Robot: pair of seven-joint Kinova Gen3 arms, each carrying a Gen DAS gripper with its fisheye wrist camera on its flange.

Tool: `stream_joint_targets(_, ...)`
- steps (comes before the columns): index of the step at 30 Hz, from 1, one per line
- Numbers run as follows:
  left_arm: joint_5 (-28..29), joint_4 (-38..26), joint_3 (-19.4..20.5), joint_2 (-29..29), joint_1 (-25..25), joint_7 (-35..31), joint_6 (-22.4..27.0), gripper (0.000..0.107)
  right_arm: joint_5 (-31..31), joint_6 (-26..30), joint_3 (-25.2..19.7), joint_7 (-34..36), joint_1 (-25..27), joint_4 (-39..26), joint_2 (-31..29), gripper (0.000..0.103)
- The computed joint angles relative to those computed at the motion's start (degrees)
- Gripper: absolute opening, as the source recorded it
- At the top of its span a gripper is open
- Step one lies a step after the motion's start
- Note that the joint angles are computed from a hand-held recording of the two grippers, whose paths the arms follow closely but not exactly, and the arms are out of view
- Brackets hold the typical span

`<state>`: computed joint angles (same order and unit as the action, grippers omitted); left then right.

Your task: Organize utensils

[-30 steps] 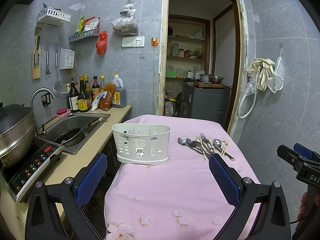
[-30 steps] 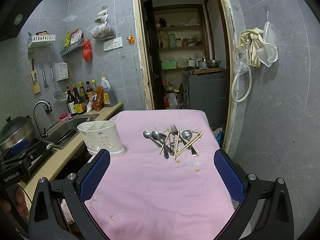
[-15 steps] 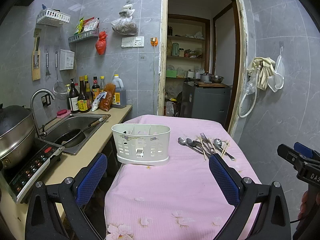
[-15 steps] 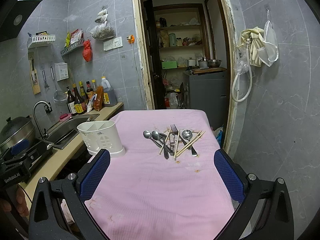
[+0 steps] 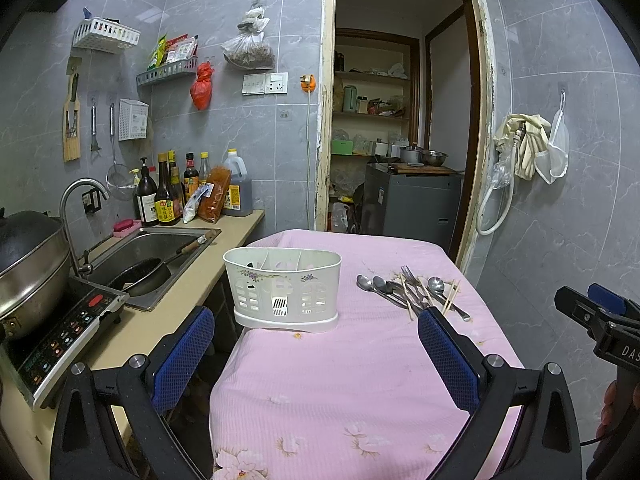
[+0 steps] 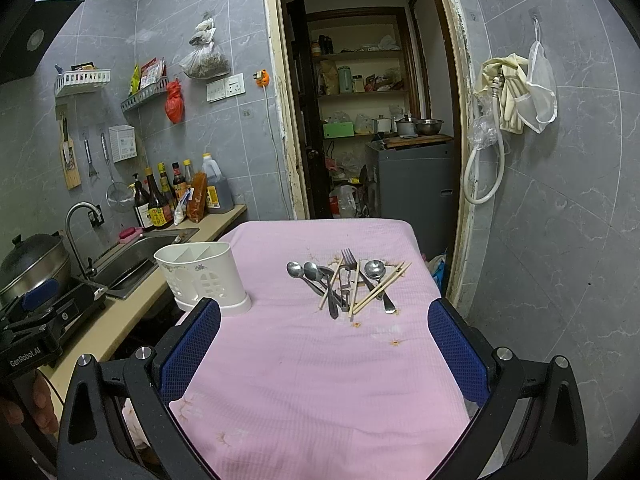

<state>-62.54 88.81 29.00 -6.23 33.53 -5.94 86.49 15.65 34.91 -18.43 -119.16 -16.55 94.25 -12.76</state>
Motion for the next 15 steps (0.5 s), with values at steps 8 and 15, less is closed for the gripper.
stream_joint_targets(8,0.0,0.0,0.0,0.0,0.1,-0.1,0.1,0.103,-0.2,0.1,0.2,0.3,-0.2,-0.1,0.0,0.102)
stream_joint_targets(15,0.0,0.0,-0.1,0.0,0.1,0.0,0.1,0.103,0.5,0.0,-0.8,-0.7,0.1,-0.1,0.3,0.102)
